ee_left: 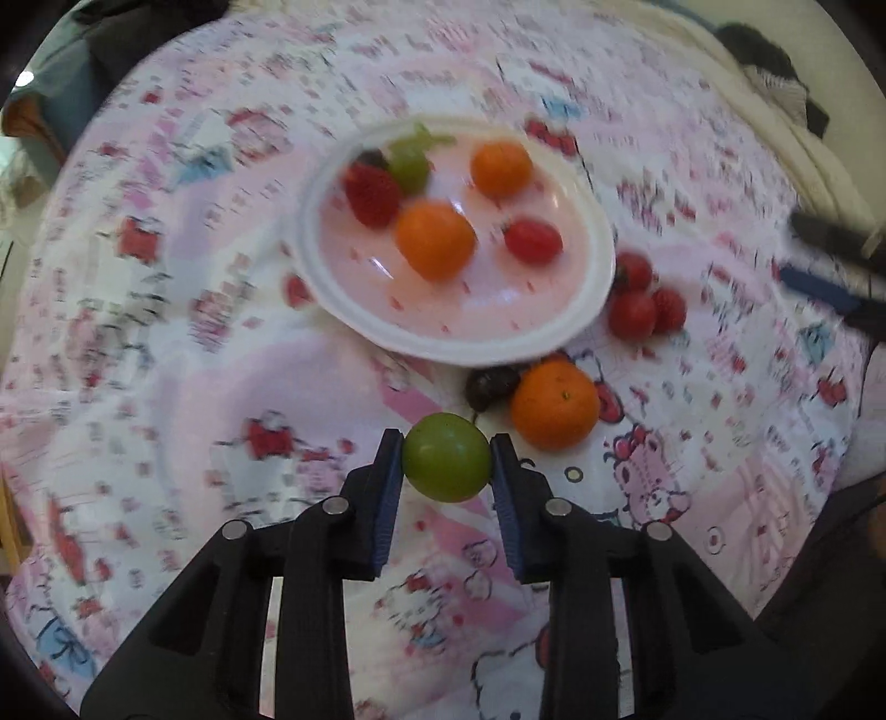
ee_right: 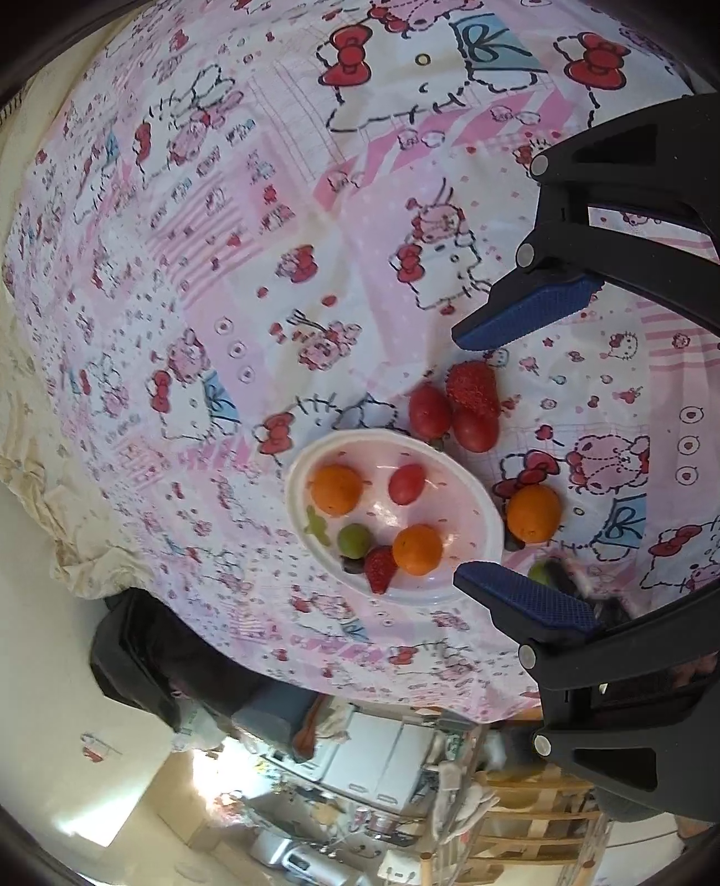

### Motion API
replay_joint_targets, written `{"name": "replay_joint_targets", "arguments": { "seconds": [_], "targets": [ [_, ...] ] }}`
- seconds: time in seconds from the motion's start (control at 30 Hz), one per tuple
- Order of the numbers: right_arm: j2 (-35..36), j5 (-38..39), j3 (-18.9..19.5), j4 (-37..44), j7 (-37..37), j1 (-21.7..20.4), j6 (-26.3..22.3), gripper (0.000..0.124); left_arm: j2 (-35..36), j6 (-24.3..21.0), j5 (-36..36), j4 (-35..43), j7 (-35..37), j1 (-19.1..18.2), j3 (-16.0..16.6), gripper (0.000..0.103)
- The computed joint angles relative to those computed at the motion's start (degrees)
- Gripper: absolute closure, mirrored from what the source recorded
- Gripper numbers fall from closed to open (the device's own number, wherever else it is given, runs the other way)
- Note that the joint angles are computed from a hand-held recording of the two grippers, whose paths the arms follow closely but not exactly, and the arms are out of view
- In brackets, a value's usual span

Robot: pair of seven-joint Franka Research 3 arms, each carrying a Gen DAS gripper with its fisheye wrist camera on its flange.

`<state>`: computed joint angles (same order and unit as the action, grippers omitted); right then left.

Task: Organize fruits
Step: 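Close the left tool on a green lime while the right tool moves toward a mandarin, then close the right tool on the second mandarin while the left tool lifts the lime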

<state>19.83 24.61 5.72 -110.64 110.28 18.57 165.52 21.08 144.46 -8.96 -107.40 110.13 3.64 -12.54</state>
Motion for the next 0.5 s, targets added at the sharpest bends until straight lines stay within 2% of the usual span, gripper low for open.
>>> {"name": "replay_joint_targets", "arguments": {
  "seconds": [0.13,0.27,0.33,0.43,0.5],
  "targets": [
    [2.49,-3.28,-0.69,3.57,0.13,1.35,-4.43,0.043,-2.03,-0.09,1.35,-0.24,-2.28,0.29,1.63,0.075],
    [6.96,-7.25,-1.3,9.88,0.45,3.1,-11.27,0.043,-3.07,0.95,3.62,-0.4,-4.06,0.5,2.89,0.075],
    [9.88,-8.11,-0.69,14.25,-0.23,3.51,-14.95,0.043,-2.57,1.33,4.64,0.39,-6.59,0.25,3.54,0.075],
    [13.75,-11.66,-1.67,19.94,0.02,5.78,-18.99,0.043,-2.37,5.08,9.55,-0.21,-13.55,-1.04,5.75,0.075],
    [16.06,-12.4,-1.23,22.81,-1.02,6.26,-20.58,0.043,-1.55,4.87,10.5,0.57,-15.89,-0.6,5.71,0.075]
  ]
}}
